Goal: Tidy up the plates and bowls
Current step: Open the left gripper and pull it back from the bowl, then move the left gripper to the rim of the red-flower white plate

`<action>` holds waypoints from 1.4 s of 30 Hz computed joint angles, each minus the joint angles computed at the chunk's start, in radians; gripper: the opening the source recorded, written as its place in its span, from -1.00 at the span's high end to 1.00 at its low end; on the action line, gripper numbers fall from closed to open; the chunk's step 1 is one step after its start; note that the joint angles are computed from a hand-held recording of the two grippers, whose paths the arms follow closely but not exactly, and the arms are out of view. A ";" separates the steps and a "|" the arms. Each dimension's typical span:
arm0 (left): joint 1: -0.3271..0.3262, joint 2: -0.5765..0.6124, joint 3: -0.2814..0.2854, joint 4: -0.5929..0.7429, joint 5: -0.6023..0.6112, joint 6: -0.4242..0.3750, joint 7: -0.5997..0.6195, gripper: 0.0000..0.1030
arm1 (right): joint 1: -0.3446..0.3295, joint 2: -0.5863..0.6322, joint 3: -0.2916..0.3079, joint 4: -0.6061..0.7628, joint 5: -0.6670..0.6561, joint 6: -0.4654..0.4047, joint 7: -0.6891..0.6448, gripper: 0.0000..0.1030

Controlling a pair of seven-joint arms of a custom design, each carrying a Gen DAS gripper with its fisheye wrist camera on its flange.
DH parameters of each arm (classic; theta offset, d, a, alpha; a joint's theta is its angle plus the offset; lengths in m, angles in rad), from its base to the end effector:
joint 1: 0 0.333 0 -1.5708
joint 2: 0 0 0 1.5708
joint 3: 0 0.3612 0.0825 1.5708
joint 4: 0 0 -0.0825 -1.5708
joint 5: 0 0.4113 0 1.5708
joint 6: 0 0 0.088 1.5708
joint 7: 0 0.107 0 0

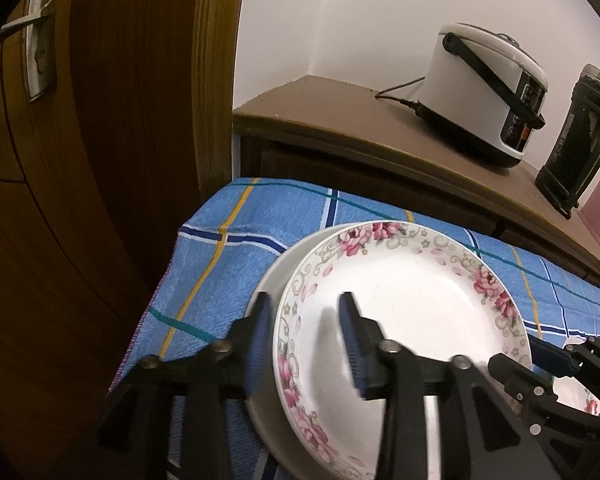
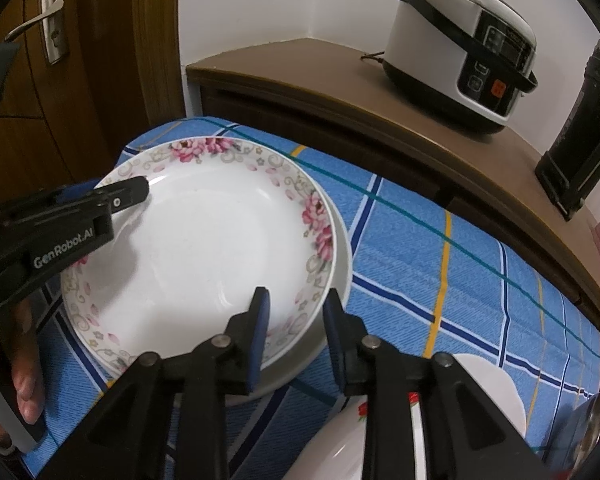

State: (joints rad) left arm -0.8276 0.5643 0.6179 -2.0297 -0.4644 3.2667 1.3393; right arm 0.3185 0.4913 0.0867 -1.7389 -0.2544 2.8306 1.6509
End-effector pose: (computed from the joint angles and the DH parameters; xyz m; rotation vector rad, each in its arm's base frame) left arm 0.6648 -0.1442 0.3261 -1.9896 1.4626 -0.7988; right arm 0.6888 0.2987 0.3876 -2.2761 1.3190 -0.5515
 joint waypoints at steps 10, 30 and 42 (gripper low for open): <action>0.107 -0.050 -0.139 -0.048 -0.083 0.164 0.053 -0.48 | -0.020 -0.130 -0.001 -0.182 0.031 0.212 0.044 0.14; 0.238 -0.162 -0.481 -0.155 -0.039 0.333 0.235 -0.48 | -0.073 -0.341 -0.126 -0.455 -0.051 0.148 0.347 -0.04; 0.490 -0.126 -0.775 -0.110 0.099 0.249 0.310 -0.48 | -0.097 -0.312 -0.079 -0.429 -0.093 0.075 0.335 -0.04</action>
